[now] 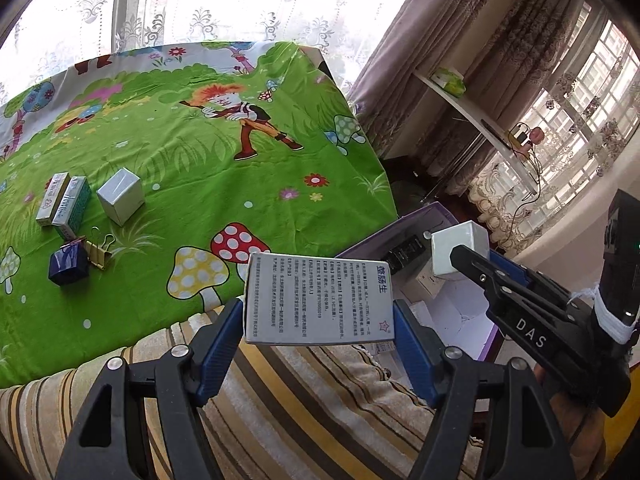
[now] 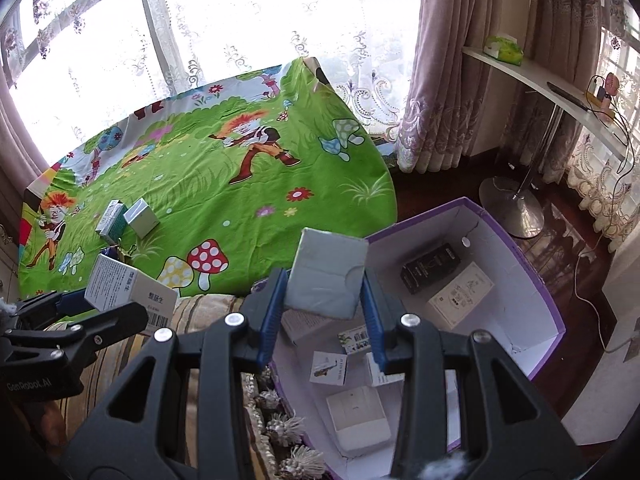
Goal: Organize rigid objects
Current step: 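Open both tools over the purple storage box to drop the boxes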
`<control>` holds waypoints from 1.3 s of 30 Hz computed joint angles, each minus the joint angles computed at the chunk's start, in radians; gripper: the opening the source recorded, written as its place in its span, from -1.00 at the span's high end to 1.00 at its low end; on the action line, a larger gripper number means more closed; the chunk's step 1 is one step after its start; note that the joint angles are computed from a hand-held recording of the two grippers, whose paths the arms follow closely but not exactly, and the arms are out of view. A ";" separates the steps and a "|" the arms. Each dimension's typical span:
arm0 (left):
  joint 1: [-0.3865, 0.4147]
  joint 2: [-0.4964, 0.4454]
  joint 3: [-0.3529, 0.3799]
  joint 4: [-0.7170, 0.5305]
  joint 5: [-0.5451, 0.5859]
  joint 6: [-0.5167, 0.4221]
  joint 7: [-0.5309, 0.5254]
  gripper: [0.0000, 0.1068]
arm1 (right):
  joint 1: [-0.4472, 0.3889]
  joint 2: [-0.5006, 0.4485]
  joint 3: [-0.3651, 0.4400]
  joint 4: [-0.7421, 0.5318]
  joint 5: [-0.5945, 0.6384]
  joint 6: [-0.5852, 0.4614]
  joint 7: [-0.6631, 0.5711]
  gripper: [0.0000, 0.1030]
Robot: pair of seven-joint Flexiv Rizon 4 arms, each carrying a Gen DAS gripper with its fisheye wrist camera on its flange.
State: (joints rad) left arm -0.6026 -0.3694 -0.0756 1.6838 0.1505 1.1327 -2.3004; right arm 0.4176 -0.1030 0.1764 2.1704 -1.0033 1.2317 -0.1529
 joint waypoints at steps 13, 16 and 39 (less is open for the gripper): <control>0.034 -0.095 -0.105 -0.047 -0.210 0.091 0.253 -0.43 | -0.045 0.043 0.000 0.032 -0.032 -0.041 0.079 -0.43; 0.023 -0.093 -0.087 -0.042 -0.228 0.091 0.255 -0.44 | -0.045 0.038 0.006 0.026 -0.025 -0.044 0.067 -0.44; 0.025 0.016 0.019 0.044 -0.101 0.104 0.112 -0.44 | 0.016 -0.011 0.014 -0.046 0.018 -0.051 -0.019 -0.45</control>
State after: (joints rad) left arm -0.5779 -0.3531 -0.0566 1.7273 0.0491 1.2364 -2.1889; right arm 0.4335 -0.1142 0.1903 2.1245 -0.9852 1.1808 -0.1718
